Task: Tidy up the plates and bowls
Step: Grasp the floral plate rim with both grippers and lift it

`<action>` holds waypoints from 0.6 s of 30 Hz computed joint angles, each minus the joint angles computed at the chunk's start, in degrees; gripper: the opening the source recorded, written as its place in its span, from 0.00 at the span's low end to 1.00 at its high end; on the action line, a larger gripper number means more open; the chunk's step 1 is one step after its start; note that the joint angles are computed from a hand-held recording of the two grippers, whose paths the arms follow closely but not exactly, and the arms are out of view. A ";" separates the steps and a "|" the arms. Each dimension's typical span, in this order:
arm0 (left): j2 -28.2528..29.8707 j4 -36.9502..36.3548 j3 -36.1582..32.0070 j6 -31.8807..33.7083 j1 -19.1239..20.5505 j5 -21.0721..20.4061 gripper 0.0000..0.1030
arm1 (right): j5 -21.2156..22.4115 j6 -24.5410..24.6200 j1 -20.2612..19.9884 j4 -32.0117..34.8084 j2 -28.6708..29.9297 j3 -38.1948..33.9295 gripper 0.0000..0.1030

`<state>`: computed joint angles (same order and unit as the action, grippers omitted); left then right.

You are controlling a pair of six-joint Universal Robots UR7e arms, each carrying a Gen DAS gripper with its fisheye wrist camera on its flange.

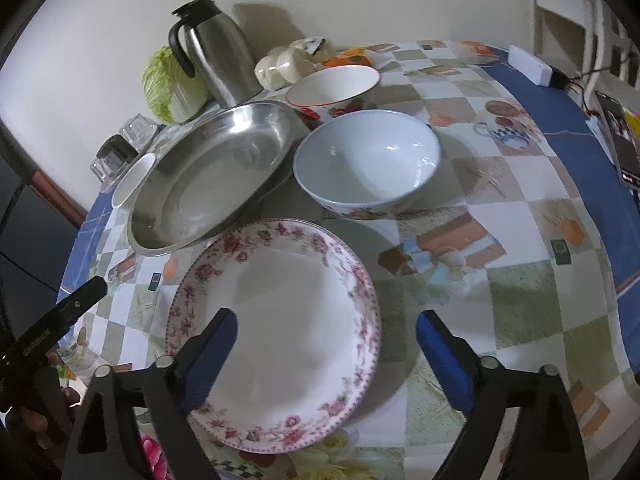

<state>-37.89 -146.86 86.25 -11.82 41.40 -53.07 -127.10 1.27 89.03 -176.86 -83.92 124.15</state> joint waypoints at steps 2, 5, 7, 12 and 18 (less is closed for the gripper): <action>-0.04 0.40 0.07 0.33 -0.21 -0.71 0.97 | -0.03 -0.16 -0.25 -1.15 -0.51 0.74 0.99; 0.10 2.58 -0.21 -0.38 -0.51 -1.48 0.97 | 0.32 0.26 -1.12 -1.59 -1.69 1.82 0.99; 0.24 3.79 -0.25 -0.41 -0.78 -1.66 0.97 | 1.00 0.79 -1.80 -1.49 -2.49 2.36 0.99; 0.87 6.38 -0.41 -1.71 -1.25 -2.02 0.97 | 2.87 1.19 -3.94 -1.48 -4.38 4.08 0.99; 2.39 8.85 -1.21 -2.12 -1.59 -3.56 0.97 | 7.08 0.67 -6.33 -0.84 -5.56 5.57 0.95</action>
<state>-35.50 -138.02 85.05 -13.94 39.80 -56.63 -120.02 1.94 82.70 -177.70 -89.47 129.72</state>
